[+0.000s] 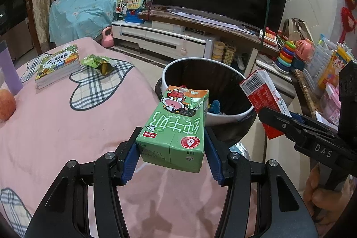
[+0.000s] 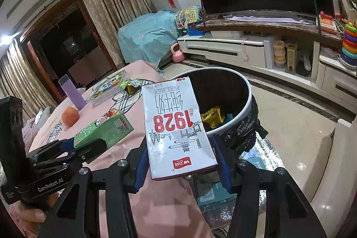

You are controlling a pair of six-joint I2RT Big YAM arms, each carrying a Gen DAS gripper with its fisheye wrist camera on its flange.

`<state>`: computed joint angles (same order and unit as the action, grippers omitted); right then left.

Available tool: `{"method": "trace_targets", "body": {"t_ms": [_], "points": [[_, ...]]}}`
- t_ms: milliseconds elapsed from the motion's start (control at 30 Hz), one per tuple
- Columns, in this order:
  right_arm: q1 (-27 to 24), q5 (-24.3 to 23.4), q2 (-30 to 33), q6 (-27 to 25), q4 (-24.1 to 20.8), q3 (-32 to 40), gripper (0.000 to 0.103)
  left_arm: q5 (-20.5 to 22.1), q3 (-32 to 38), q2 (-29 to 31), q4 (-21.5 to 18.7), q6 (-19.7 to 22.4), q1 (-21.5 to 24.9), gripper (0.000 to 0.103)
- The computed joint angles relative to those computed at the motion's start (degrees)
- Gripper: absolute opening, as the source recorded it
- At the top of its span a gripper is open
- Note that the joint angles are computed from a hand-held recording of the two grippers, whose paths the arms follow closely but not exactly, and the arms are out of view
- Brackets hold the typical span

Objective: Collect trash
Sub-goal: 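Carry the green juice box and red-white milk box over the bin with both grippers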

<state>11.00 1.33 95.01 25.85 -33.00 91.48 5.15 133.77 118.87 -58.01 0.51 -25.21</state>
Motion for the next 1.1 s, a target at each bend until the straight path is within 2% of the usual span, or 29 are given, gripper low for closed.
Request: {"method": "trace_targets", "body": {"t_ms": [600, 867, 1100], "points": [[-1.2, 0.0, 1.7, -1.9, -1.5, 2.9, 0.053, 0.0, 9.9, 5.2, -3.5, 0.9, -0.9, 0.053], [-2.4, -0.7, 3.2, -3.0, -2.8, 5.1, 0.053, -0.2, 17.1, 9.2, -6.9, 1.4, -1.1, 0.053], [-2.9, -0.5, 4.5, -3.7, -4.3, 7.2, 0.053, -0.5, 27.1, 14.5, -12.0, 1.8, -1.3, 0.053]]}}
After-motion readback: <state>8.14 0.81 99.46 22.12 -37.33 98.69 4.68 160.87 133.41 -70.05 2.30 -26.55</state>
